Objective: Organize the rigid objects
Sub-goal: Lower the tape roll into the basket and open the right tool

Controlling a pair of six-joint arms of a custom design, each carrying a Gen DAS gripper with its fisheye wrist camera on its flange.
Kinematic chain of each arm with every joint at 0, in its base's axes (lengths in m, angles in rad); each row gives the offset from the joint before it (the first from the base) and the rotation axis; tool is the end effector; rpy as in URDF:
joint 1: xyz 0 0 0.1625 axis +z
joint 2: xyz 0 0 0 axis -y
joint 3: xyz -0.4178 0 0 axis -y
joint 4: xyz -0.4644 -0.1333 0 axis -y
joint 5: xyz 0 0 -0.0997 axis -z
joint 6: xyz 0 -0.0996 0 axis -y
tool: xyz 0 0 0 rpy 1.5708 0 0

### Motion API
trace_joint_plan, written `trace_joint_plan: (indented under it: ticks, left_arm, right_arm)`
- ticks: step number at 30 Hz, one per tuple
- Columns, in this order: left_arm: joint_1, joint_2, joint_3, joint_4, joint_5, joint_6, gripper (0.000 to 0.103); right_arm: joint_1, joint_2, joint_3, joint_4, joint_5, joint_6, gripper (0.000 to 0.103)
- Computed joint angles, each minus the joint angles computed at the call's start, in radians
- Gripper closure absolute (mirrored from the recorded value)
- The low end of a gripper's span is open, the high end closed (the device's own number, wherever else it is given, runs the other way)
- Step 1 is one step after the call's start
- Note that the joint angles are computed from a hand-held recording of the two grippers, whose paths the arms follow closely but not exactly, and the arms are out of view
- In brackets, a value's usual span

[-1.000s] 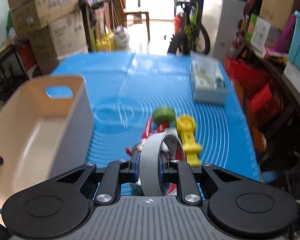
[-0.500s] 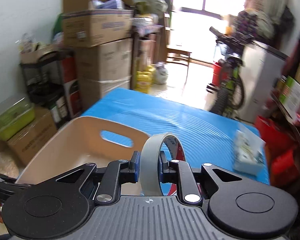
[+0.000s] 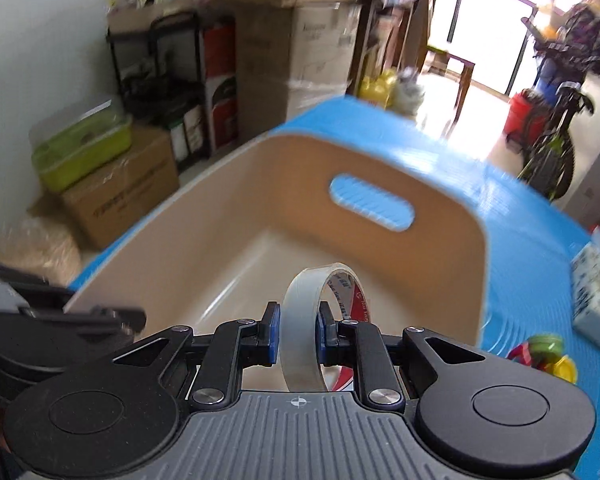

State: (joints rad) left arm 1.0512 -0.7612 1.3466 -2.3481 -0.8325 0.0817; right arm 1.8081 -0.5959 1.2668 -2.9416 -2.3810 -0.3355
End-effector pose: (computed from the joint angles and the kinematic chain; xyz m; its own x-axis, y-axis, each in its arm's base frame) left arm -0.2241 -0.7952 0.1408 -0.6636 0.3245 -0.6740 0.5434 0.8284 -0.1362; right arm 0.2546 -0.7924 0.1200 -0.6771 0.0305 0.7353 -0.4265 0.7980 -0.4258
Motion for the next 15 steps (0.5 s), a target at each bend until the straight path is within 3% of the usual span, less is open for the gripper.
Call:
trace_joint_plan:
  ticks: [9, 13, 15]
  left_arm:
    - [0.000, 0.000, -0.001, 0.001, 0.000, -0.001, 0.094]
    - [0.000, 0.000, 0.000, 0.001, 0.000, -0.001, 0.094]
    - [-0.001, 0.001, -0.001, 0.002, 0.003, -0.002, 0.094]
  right_arm:
    - [-0.021, -0.002, -0.024, 0.204, -0.008, 0.140, 0.076]
    - [-0.027, -0.023, -0.002, 0.216, 0.007, 0.178, 0.050]
    - [-0.029, -0.042, 0.018, 0.200, 0.026, 0.190, 0.046]
